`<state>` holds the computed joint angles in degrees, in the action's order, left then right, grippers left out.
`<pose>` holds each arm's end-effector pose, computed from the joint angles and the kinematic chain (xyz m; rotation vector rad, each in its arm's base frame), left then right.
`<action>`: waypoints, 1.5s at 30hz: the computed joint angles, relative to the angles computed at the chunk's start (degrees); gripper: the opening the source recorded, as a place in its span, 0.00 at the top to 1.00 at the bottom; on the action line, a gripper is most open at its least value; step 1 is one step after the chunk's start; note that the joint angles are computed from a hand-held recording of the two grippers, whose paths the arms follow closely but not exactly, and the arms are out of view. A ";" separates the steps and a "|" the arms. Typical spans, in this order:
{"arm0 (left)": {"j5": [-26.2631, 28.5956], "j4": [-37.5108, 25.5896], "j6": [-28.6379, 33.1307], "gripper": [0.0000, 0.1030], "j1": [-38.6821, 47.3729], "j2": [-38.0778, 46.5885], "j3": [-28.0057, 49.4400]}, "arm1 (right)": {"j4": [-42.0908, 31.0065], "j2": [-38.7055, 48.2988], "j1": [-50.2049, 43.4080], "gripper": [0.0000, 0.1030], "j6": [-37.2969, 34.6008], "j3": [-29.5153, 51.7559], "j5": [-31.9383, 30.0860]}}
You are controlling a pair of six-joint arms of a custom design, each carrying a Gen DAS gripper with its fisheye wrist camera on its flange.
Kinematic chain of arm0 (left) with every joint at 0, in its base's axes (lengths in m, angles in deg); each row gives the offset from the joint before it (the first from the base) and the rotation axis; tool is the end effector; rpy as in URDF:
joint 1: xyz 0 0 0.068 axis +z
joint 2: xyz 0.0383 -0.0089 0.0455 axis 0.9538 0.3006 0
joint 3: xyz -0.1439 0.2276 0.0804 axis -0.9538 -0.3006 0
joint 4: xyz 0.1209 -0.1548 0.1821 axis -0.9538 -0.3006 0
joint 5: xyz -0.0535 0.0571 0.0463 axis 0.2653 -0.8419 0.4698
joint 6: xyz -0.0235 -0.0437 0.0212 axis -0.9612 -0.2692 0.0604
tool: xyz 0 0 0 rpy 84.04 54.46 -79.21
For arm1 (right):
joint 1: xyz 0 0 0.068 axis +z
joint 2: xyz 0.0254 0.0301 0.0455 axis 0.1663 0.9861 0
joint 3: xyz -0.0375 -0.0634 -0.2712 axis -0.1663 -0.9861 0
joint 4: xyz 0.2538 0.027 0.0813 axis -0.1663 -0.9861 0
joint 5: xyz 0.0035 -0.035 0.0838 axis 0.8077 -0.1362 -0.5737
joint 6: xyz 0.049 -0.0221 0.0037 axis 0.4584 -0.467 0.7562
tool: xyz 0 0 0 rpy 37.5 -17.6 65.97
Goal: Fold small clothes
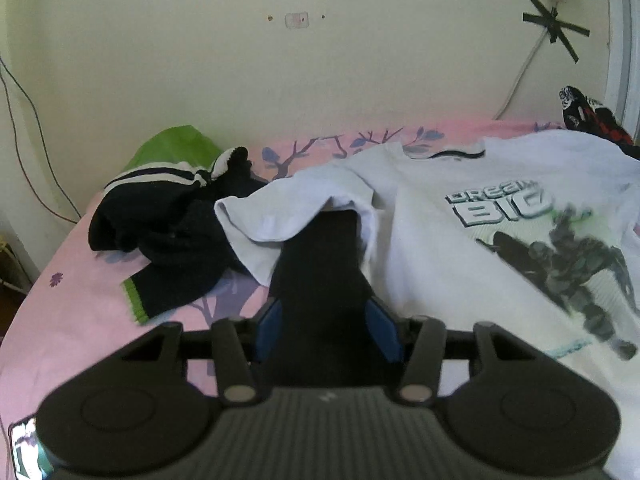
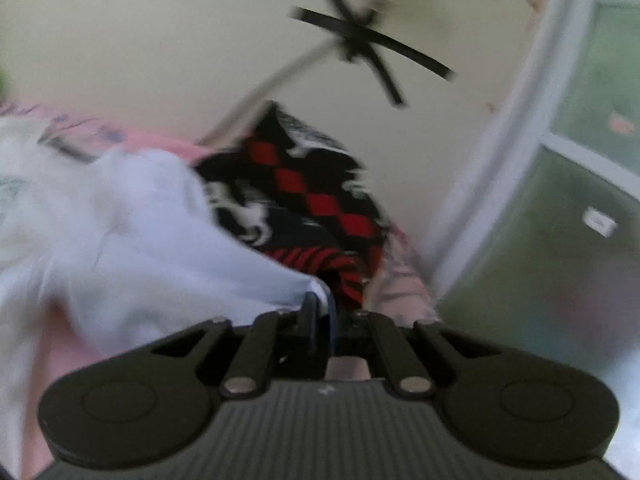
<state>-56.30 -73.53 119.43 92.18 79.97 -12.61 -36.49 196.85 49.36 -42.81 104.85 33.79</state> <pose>0.2862 0.0835 0.1138 0.5640 2.2049 -0.1206 0.1905 0.1202 0.0271 0.2886 2.1831 -0.6458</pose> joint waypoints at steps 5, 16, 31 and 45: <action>6.30 -3.86 3.82 0.53 3.86 -6.27 -5.03 | 6.02 -8.06 8.74 0.58 0.31 -5.60 -2.28; 17.47 -38.50 34.37 0.52 22.20 -11.29 -5.74 | -5.95 -0.50 40.17 0.57 29.48 -0.43 -8.49; 18.35 -32.80 35.09 0.88 29.38 -11.90 -6.21 | -33.60 -18.67 52.60 1.00 48.91 -3.84 -13.73; 12.67 -26.31 29.24 0.67 32.32 -3.38 -2.73 | 28.41 -11.08 21.11 0.56 -15.80 -0.13 -35.02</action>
<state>-43.62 -99.84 148.67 124.50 76.58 -15.34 -8.07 185.77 70.47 -58.61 104.73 -1.24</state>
